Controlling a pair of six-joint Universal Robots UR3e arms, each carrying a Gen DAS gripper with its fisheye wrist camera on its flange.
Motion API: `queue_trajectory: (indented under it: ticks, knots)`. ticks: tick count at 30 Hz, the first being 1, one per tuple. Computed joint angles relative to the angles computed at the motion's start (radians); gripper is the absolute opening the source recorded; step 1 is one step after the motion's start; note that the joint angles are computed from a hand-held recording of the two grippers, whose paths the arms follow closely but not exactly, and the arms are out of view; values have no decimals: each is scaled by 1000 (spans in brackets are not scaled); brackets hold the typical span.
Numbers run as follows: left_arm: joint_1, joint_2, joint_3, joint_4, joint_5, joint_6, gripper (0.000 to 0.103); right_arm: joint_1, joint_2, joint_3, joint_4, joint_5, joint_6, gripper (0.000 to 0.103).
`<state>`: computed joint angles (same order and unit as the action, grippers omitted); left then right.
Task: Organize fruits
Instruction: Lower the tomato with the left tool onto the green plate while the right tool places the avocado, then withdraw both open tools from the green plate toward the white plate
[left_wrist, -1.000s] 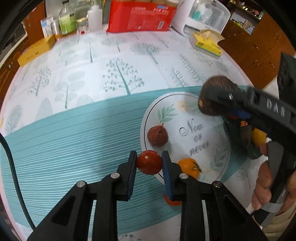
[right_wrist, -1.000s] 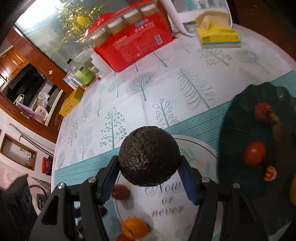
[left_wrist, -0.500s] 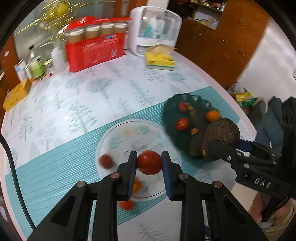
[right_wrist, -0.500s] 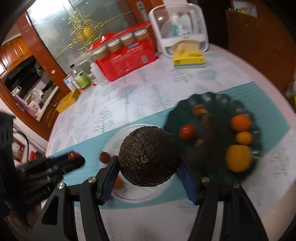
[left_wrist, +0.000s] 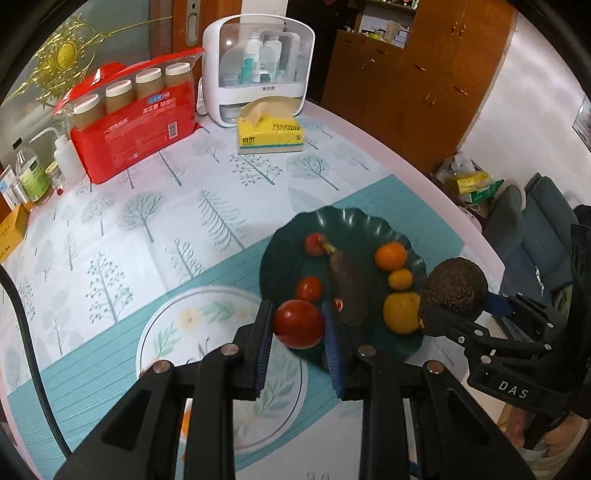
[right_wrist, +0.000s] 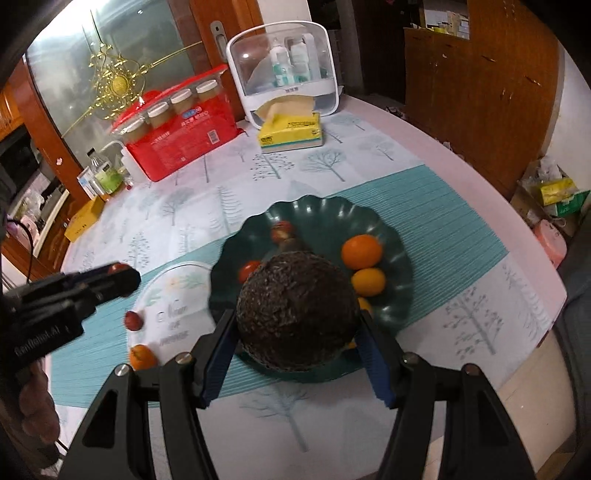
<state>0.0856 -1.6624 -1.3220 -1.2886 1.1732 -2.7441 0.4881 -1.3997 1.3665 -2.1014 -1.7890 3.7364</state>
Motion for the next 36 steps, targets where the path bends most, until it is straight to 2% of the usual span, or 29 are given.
queue_trajectory:
  ticks: [6,13,20,25,30,35,36]
  knots:
    - [-98,-198,140,84,99,-131,25,-116,56,-49,-11,49,-171,64]
    - [-165,-459,364,74,178,-270,25,-232,212,-170,-23,138,-373,64]
    - [-216,-647,549,57,231,-361,25,-283,314,-223,-27,234,-479,64]
    - [-249,-709,615,33,259,-374,25,-291,378,-293,5,262,-522,64]
    - [-272,-729,639,18,283,-383,25,-297,403,-342,25,289,-566,58]
    - [-274,-710,591,37,301,-389,27,-286,424,-370,28,284,-582,58]
    - [-269,-692,559,53,290,-385,30,-283,427,-371,33,275,-580,59]
